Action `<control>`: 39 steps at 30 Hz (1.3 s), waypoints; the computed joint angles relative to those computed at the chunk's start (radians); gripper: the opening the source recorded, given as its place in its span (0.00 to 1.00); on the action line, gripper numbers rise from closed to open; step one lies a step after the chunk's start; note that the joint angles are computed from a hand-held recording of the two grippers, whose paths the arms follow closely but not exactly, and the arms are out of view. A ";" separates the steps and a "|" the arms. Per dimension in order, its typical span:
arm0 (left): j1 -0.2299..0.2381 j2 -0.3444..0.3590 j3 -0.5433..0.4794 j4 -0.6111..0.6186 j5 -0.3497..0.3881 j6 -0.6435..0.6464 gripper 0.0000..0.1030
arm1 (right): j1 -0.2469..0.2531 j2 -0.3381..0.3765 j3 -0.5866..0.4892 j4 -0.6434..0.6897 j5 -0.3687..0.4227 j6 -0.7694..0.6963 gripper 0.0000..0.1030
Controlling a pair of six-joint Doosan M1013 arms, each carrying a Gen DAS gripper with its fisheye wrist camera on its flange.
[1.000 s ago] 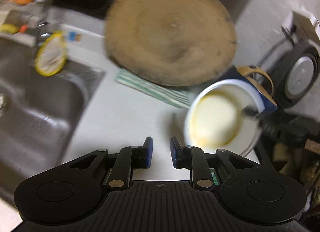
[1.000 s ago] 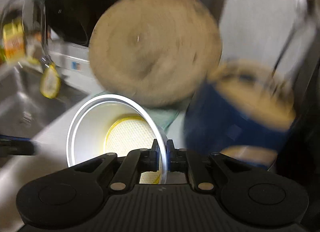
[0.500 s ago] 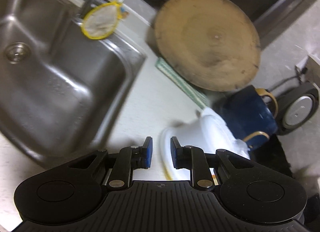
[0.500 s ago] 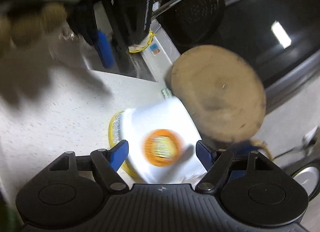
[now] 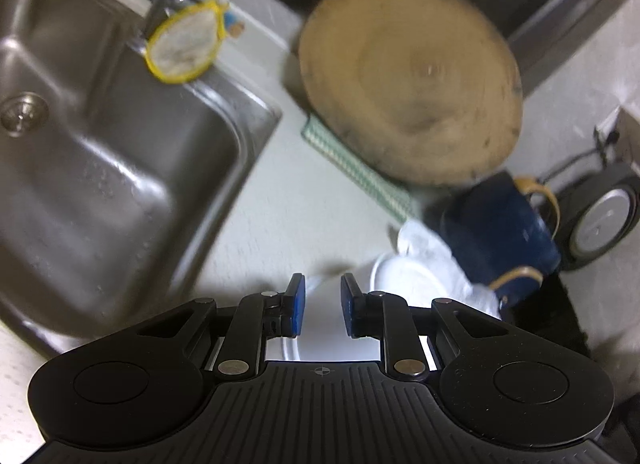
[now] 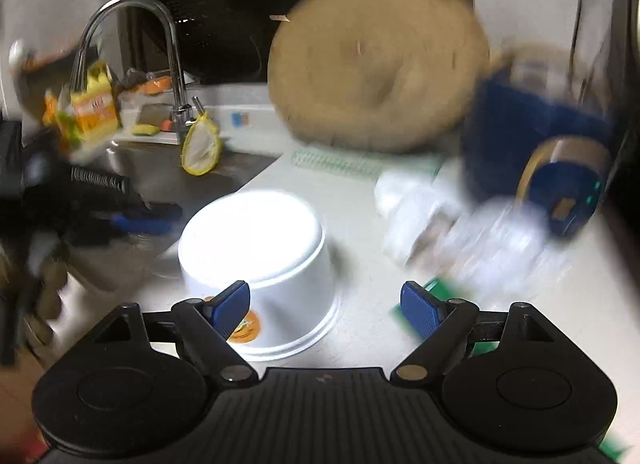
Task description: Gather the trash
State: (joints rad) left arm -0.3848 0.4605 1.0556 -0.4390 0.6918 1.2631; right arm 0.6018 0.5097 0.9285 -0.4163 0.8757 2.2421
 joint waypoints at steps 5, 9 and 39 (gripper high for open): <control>-0.003 0.042 -0.044 -0.052 0.024 0.037 0.20 | -0.042 0.031 -0.007 0.243 -0.058 -0.172 0.85; -0.003 0.095 -0.138 -0.031 0.108 0.026 0.12 | -0.032 0.070 -0.055 0.170 -0.040 -0.209 0.93; -0.031 0.230 -0.388 0.350 0.208 -0.151 0.09 | -0.113 0.273 -0.431 0.191 0.231 -0.146 0.16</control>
State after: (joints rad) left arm -0.4158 0.6903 0.6677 -0.0894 0.8995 1.1120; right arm 0.4884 0.7831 0.4977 -0.2250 1.1069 2.0959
